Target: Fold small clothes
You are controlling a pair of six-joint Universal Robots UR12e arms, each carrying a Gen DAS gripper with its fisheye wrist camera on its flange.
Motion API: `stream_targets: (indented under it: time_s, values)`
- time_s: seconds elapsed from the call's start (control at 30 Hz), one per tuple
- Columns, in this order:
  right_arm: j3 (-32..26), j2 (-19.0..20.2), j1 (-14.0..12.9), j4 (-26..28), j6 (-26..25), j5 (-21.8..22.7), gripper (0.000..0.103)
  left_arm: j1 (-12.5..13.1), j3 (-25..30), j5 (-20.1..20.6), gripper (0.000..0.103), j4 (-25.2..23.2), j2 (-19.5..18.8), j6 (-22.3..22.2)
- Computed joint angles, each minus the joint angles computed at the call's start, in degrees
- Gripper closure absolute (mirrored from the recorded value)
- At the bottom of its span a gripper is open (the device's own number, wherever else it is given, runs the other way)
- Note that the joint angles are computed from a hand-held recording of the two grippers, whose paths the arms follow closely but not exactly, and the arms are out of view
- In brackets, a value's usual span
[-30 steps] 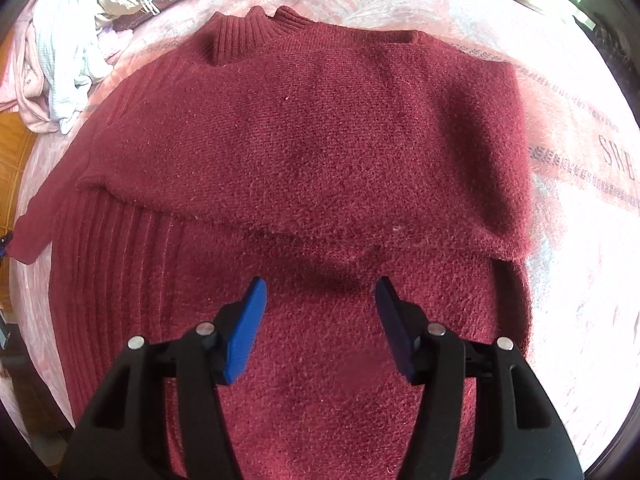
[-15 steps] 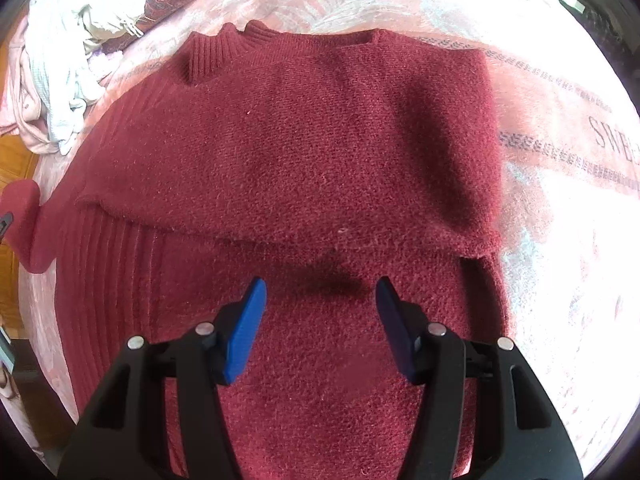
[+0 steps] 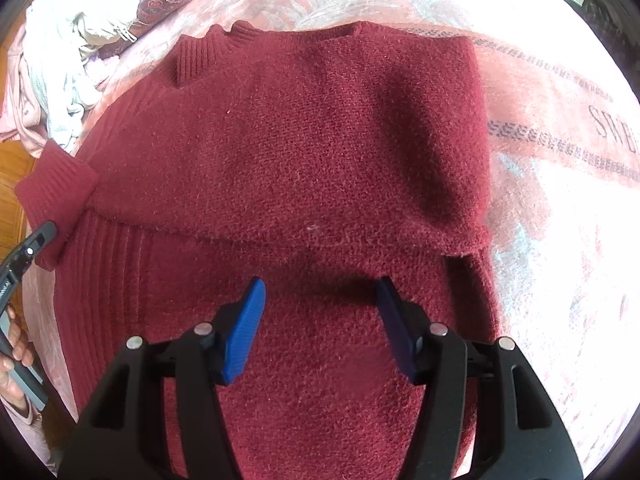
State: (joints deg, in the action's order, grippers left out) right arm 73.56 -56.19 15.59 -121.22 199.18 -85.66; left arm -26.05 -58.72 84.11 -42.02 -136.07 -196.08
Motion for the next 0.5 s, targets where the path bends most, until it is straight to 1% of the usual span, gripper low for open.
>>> stream_targets:
  time_s: [0.03, 0.07, 0.1, 0.13, 0.17, 0.23, 0.33, 0.4, 0.43, 0.5]
  values:
    - [-0.2, 0.1, 0.1, 0.2, -0.1, -0.2, 0.042, -0.1, 0.4, 0.6, 0.042, -1.8, -0.2, -0.4]
    - [-0.3, 0.1, 0.1, 0.3, -0.2, -0.5, 0.042, -0.2, 0.5, 1.4, 0.033, -3.4, -0.2, -0.8]
    - [-0.6, 0.3, 0.3, 0.6, -0.3, -0.7, 0.042, -0.1, -0.1, 1.2, 0.03, -3.2, 0.1, -0.9]
    - [-0.7, 0.3, 0.3, 0.8, -0.3, -1.0, 0.042, 0.2, -1.2, 0.3, 0.03, -2.2, 0.7, -0.7]
    - [-1.3, 0.7, 0.5, 1.0, -0.1, -1.2, 0.042, 0.4, -1.9, 0.6, 0.029, -1.7, 1.2, -0.6]
    - [-1.6, 0.8, 0.7, 0.8, 0.2, -0.7, 0.042, 1.0, -3.8, 1.6, 0.023, 0.5, 2.6, -1.2]
    - [-2.9, 1.4, 1.2, 0.3, 0.4, 1.4, 0.042, 2.4, -6.3, 3.0, 0.02, 3.8, 4.3, -5.0]
    - [-4.3, 2.0, 1.6, 0.4, -0.2, 3.6, 0.042, 3.1, -7.5, 5.8, 0.019, 4.3, 4.9, -8.1]
    - [-5.4, 2.6, 2.0, 0.8, -0.8, 4.8, 0.042, 3.4, -7.8, 7.0, 0.019, 3.6, 5.1, -9.5]
    - [-7.7, 3.9, 3.0, 1.9, -2.4, 5.8, 0.042, 3.8, -7.3, 9.2, 0.019, -0.6, 4.8, -12.0]
